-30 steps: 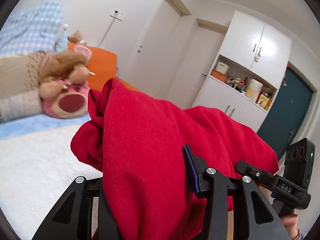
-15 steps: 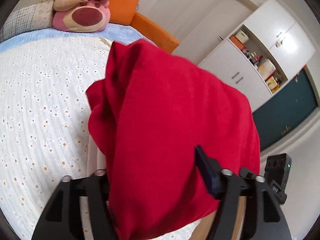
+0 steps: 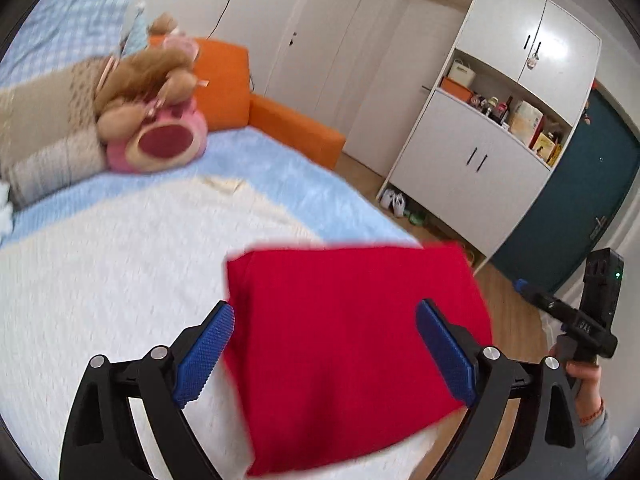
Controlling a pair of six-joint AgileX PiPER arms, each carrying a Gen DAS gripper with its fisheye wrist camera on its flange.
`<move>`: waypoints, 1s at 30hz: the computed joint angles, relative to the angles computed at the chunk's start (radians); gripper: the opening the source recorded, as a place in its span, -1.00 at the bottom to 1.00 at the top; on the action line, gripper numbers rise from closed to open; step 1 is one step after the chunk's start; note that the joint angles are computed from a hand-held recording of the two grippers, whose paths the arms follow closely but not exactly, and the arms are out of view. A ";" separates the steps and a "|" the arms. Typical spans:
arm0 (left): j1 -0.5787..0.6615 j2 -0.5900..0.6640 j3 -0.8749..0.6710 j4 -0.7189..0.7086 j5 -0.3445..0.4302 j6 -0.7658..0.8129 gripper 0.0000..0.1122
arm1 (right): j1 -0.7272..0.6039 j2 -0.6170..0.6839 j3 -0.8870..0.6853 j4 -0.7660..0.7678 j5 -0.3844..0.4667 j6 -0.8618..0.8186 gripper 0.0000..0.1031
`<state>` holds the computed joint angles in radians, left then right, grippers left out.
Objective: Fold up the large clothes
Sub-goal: 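Carry the red bundle with both tools onto the black and pink stack, release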
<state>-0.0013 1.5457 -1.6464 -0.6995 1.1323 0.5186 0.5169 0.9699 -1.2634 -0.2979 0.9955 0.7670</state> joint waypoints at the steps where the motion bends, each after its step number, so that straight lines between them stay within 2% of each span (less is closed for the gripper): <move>1: -0.066 0.052 -0.087 0.065 -0.013 -0.083 0.66 | -0.079 0.065 -0.049 0.085 -0.033 -0.092 0.53; 2: -0.108 0.083 -0.134 0.125 -0.022 -0.131 0.66 | -0.131 0.107 -0.075 0.140 -0.050 -0.149 0.24; 3: -0.163 0.123 -0.203 0.225 -0.038 -0.205 0.66 | -0.169 0.163 -0.112 0.169 -0.051 -0.183 0.09; 4: -0.217 0.170 -0.261 0.325 -0.054 -0.266 0.66 | -0.191 0.210 -0.140 0.181 -0.047 -0.193 0.07; 6: -0.268 0.283 -0.387 0.419 -0.012 -0.341 0.66 | -0.262 0.271 -0.133 0.273 -0.065 -0.255 -0.21; 8: -0.273 0.402 -0.469 0.413 0.055 -0.370 0.66 | -0.287 0.301 -0.075 0.285 -0.114 -0.277 -0.21; 9: -0.278 0.428 -0.451 0.418 0.036 -0.370 0.67 | -0.282 0.308 -0.038 0.264 -0.146 -0.271 -0.22; 11: -0.273 0.427 -0.312 0.379 -0.099 -0.300 0.68 | -0.292 0.334 0.025 0.264 -0.203 -0.275 -0.23; 12: -0.268 0.432 -0.270 0.355 -0.139 -0.285 0.68 | -0.313 0.345 0.071 0.302 -0.244 -0.292 -0.23; 13: -0.258 0.462 -0.268 0.325 -0.145 -0.277 0.68 | -0.324 0.361 0.107 0.319 -0.278 -0.295 -0.23; 17: -0.201 0.599 -0.389 0.214 -0.038 -0.268 0.73 | -0.314 0.377 0.205 0.276 -0.401 -0.243 -0.23; 19: -0.213 0.571 -0.329 0.228 -0.076 -0.256 0.73 | -0.263 0.384 0.211 0.137 -0.402 -0.122 -0.23; 21: -0.230 0.552 -0.305 0.253 -0.101 -0.270 0.73 | -0.237 0.383 0.208 0.066 -0.387 -0.068 -0.23; 23: -0.244 0.526 -0.304 0.290 -0.106 -0.288 0.73 | -0.246 0.373 0.203 0.087 -0.390 -0.100 -0.21; 24: -0.250 0.508 -0.312 0.314 -0.093 -0.299 0.73 | -0.265 0.365 0.183 0.136 -0.371 -0.151 -0.20; 25: -0.255 0.469 -0.301 0.338 -0.092 -0.300 0.71 | -0.278 0.350 0.139 0.178 -0.312 -0.188 -0.20; 26: -0.256 0.419 -0.276 0.350 -0.109 -0.291 0.70 | -0.282 0.337 0.103 0.194 -0.265 -0.196 -0.12; 27: -0.245 0.333 -0.217 0.331 -0.135 -0.249 0.70 | -0.297 0.301 0.075 0.251 -0.227 -0.237 0.13; 29: -0.206 0.210 -0.147 0.257 -0.132 -0.176 0.70 | -0.316 0.169 0.071 0.382 -0.209 -0.328 0.42; 30: -0.187 0.160 -0.114 0.227 -0.129 -0.154 0.71 | -0.300 0.115 0.070 0.387 -0.193 -0.333 0.45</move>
